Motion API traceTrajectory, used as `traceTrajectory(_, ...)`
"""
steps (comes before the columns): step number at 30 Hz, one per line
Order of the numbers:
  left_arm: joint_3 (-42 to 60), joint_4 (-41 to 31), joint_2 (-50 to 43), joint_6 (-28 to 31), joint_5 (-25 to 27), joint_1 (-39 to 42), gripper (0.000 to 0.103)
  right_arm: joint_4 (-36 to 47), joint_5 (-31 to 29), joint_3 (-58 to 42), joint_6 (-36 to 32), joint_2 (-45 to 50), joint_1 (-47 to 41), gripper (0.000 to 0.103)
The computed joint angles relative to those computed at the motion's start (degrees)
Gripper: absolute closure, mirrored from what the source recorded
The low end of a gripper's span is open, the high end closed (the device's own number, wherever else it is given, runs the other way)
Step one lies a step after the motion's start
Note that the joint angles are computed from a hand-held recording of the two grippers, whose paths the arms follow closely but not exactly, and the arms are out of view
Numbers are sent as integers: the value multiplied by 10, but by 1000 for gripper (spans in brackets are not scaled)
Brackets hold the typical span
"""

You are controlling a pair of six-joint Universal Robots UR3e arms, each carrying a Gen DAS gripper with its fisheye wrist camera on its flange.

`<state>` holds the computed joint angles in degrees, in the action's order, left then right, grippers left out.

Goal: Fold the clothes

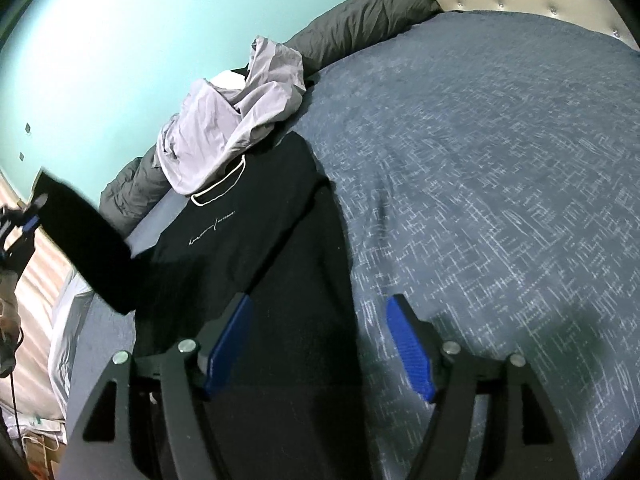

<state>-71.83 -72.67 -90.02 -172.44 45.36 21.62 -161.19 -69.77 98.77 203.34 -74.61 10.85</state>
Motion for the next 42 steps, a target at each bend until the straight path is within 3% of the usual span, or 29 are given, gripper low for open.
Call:
traceTrajectory(5,-75,46,-20,-9,75,-121,92,-12,8,19,-4,-13,-6,32)
traceTrajectory(7,-101,51,-31,-8,100,-151,86,-15,13,24,-4,-15,-9,32)
traceTrajectory(10,-159,69,-12,-11,114,-147,63,-15,20,25,-5,-11,-11,32)
traceTrajectory(11,-174,74,-3,-13,113,-140,48,-15,23,25,-5,-10,-11,32)
traceTrajectory(12,-188,78,6,-15,111,-134,40,-16,26,24,-5,-8,-11,32)
traceTrajectory(23,-296,-14,148,99,112,61,39,-12,59,6,-7,16,-10,32)
traceTrajectory(31,-325,-26,173,187,140,177,39,12,101,-39,-10,49,4,32)
traceTrajectory(36,-323,-36,165,209,138,228,39,56,122,-89,-29,84,19,32)
traceTrajectory(42,-320,-41,160,225,148,253,39,111,86,-153,-39,125,43,32)
